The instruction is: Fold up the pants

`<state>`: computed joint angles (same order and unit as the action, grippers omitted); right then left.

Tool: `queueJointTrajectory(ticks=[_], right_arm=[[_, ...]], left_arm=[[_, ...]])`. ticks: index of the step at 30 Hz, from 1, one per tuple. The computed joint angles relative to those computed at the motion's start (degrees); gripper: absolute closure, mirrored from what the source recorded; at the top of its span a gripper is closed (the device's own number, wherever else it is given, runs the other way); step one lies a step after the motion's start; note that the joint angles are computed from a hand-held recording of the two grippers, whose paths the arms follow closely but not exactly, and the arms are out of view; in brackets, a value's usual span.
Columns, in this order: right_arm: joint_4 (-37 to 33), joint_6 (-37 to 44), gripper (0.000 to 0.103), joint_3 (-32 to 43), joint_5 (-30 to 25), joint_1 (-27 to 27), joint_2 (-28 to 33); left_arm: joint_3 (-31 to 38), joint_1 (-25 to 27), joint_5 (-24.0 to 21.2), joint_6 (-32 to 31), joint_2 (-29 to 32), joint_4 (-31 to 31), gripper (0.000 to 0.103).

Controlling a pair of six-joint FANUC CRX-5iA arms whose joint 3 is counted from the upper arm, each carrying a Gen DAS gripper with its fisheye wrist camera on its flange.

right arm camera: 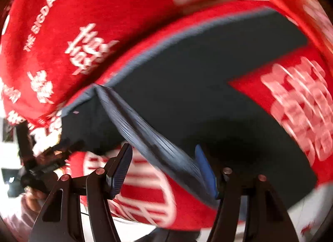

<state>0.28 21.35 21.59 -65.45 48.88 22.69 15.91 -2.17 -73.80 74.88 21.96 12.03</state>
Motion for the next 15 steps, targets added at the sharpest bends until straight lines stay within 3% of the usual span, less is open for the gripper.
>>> queueJointTrajectory(ticks=[2, 6, 9, 15], right_arm=[[2.1, -4.6, 0.036, -5.0, -1.8, 2.5, -3.4], [3.0, -14.9, 0.036, -15.5, 1.1, 5.1, -10.3], [3.8, -20.1, 0.036, -20.5, -0.3, 6.2, -13.3], [1.9, -20.8, 0.036, -30.0, 1.8, 6.2, -20.0]], left_arm=[[-1.6, -1.5, 0.2, -0.9, -1.0, 2.2, 0.005], [-4.0, -3.7, 0.2, -2.4, -1.8, 6.2, 0.005], [-4.6, -4.9, 0.4, -2.9, -0.8, 7.6, 0.005], [-2.3, -8.7, -0.6, -0.3, 3.1, 7.1, 0.005]])
